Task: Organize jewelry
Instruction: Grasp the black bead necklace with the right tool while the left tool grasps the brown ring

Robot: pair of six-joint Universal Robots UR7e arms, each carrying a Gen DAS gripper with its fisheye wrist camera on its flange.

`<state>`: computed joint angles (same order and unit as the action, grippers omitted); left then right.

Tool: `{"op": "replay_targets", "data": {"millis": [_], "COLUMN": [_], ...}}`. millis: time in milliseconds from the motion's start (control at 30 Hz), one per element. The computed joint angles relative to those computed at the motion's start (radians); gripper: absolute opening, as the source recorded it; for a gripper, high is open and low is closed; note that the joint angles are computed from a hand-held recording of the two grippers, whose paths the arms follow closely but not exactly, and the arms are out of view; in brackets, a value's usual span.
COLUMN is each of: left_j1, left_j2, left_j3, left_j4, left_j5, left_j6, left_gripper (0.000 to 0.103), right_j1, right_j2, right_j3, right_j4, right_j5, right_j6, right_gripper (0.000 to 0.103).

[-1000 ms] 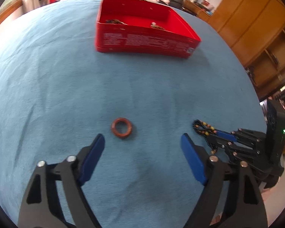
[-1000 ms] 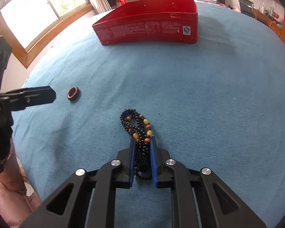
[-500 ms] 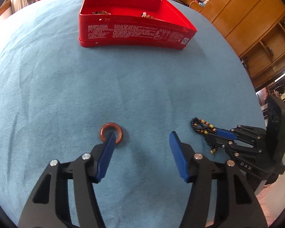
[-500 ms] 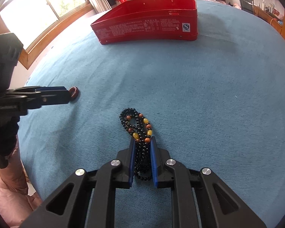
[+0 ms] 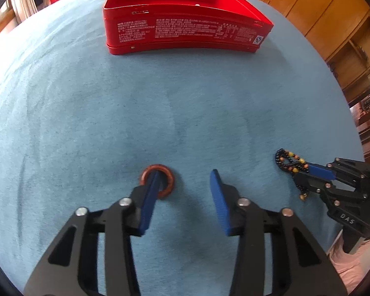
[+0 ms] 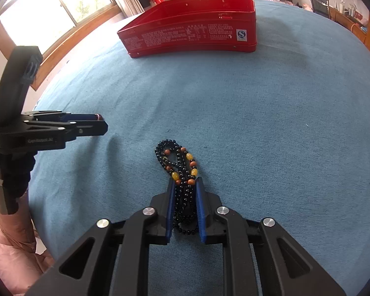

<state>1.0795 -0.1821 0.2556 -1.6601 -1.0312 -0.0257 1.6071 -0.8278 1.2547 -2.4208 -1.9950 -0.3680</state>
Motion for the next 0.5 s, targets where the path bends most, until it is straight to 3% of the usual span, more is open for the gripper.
{"op": "replay_targets", "data": {"millis": [200, 500], "left_j1": [0.002, 0.006], "left_j2": [0.021, -0.094], "left_j3": [-0.045, 0.173], "left_j4": [0.026, -0.114], "left_j5": [0.035, 0.019], "left_j6": [-0.021, -0.022], "left_gripper": [0.012, 0.007], "right_j1": [0.0, 0.0], "right_j2": [-0.001, -0.006], "right_j3": [0.004, 0.008], "right_j4": [-0.004, -0.01], "right_j5": [-0.002, 0.002], "right_j6": [0.004, 0.018], "right_gripper": [0.016, 0.016]}}
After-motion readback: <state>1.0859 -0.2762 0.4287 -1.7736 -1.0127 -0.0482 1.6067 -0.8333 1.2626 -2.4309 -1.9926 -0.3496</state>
